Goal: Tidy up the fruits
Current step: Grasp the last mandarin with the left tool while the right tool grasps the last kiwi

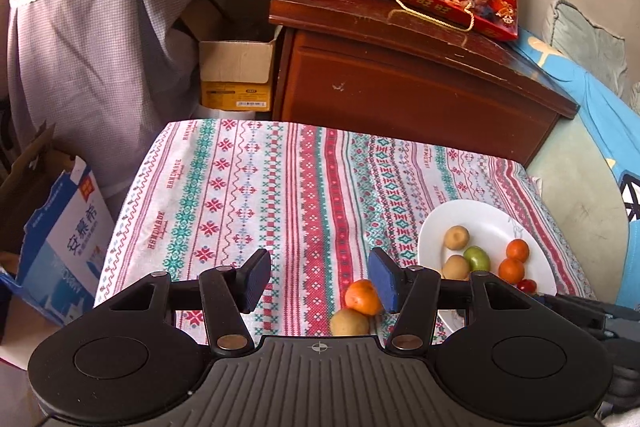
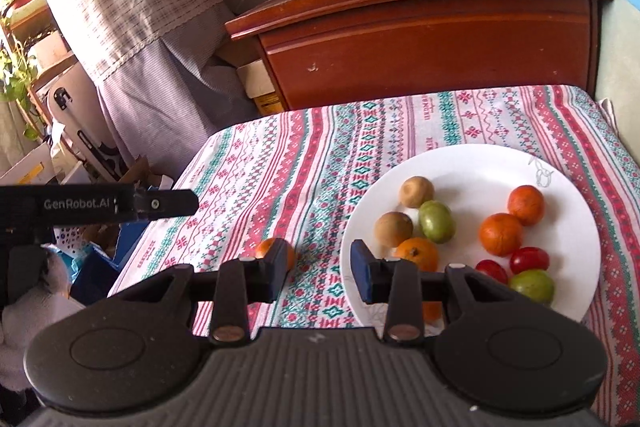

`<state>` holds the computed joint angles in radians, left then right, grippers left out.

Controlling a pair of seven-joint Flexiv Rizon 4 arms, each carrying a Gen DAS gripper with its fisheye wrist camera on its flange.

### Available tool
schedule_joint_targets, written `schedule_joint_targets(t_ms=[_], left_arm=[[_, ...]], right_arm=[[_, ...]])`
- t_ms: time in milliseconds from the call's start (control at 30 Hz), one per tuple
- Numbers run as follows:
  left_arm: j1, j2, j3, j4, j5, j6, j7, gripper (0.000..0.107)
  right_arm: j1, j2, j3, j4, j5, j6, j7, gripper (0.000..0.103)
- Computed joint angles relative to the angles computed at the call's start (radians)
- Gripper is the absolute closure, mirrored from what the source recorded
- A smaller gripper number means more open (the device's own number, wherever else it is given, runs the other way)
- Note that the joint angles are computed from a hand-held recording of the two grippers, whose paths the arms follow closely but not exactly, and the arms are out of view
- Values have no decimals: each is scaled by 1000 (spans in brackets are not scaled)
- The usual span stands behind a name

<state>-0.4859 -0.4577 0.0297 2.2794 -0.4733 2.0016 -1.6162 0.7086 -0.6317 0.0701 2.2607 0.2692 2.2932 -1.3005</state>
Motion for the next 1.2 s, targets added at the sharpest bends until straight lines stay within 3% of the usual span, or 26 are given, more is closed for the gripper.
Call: schedule_joint_targets(t_ms=[300, 567, 767, 900, 1200], left_arm=[[31, 3, -5, 22, 8, 17, -19, 53], [-17, -6, 39, 12, -53, -20, 8, 53], [-25, -8, 48, 13, -65, -30, 6, 53], [12, -8, 19, 14, -25, -27, -10, 53], [86, -33, -51, -9, 97, -36, -37, 53]], right_arm=[[37, -62, 13, -47, -38, -20, -8, 66], [36, -105, 10, -97, -56, -39, 25, 66], [89, -124, -34, -130, -24, -61, 16, 68], [101, -139, -43, -141, -13, -46, 4, 76], [88, -96, -27, -69, 5, -32, 1, 76]])
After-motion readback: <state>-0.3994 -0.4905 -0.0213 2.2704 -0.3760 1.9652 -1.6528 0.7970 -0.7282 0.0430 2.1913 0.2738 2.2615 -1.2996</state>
